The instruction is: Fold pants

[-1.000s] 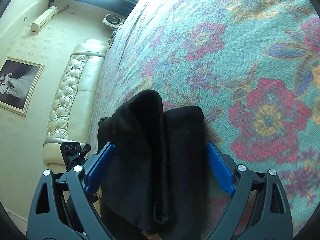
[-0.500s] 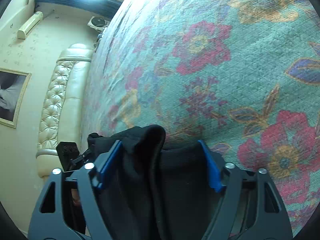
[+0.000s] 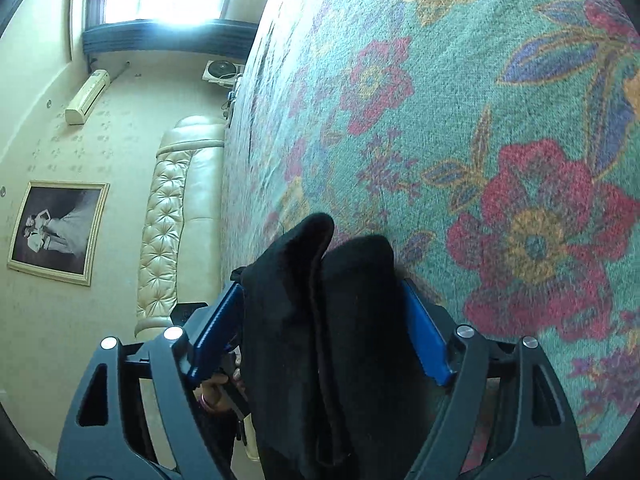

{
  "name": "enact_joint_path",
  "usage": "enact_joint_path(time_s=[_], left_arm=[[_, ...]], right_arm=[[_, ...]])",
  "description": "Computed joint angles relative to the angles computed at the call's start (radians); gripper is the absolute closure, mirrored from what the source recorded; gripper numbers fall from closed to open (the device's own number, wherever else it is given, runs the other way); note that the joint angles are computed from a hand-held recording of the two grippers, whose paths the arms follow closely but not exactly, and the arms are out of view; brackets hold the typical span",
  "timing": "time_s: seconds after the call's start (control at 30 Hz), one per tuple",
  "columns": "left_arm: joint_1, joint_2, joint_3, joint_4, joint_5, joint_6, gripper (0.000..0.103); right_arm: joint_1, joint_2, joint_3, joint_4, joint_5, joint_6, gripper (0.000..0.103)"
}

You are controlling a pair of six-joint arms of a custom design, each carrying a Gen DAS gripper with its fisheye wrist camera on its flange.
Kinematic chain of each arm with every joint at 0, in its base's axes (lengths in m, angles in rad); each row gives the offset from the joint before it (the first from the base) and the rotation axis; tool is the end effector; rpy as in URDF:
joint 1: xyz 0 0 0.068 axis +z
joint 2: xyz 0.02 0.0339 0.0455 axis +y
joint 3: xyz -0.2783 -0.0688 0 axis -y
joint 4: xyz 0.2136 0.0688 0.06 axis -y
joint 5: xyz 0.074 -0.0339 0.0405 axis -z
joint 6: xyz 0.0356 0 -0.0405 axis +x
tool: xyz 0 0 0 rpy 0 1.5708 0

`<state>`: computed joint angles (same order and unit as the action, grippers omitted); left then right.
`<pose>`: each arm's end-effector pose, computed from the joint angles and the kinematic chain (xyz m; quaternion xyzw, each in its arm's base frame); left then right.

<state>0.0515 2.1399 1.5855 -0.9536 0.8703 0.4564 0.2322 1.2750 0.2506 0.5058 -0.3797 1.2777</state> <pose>0.3901 -0.0071 0.1897 0.1952 0.8852 -0.4007 0.1334 0.1859 0.0575 0.1753 0.3419 0.7831 0.4568 0.2473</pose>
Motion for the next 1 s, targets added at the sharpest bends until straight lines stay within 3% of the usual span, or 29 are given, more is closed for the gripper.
enact_joint_path(time_s=[0.23, 0.3, 0.47, 0.7, 0.8, 0.9, 1.0], left_arm=[[0.104, -0.048, -0.093, -0.216, 0.057, 0.284, 0.018], [0.105, -0.065, -0.131, -0.236, 0.071, 0.308, 0.018], [0.098, -0.111, -0.193, -0.183, 0.053, 0.319, 0.018], [0.093, -0.131, -0.215, -0.146, 0.017, 0.339, 0.017], [0.094, -0.135, -0.237, -0.114, 0.015, 0.346, 0.016], [0.054, -0.146, -0.232, -0.081, 0.019, 0.29, 0.013], [0.031, -0.14, -0.22, -0.076, 0.023, 0.273, 0.012]], right_arm=[[0.153, -0.117, -0.015, -0.096, 0.067, -0.022, 0.013], [0.177, -0.142, -0.028, -0.09, 0.079, -0.017, 0.012], [0.216, -0.201, -0.059, -0.087, 0.102, 0.008, 0.011], [0.209, -0.36, -0.071, -0.278, 0.08, -0.006, 0.011], [0.22, -0.416, -0.102, -0.293, 0.094, -0.01, 0.011], [0.234, -0.324, -0.063, -0.273, 0.087, -0.043, 0.011], [0.258, -0.196, -0.035, -0.175, 0.067, -0.073, 0.01]])
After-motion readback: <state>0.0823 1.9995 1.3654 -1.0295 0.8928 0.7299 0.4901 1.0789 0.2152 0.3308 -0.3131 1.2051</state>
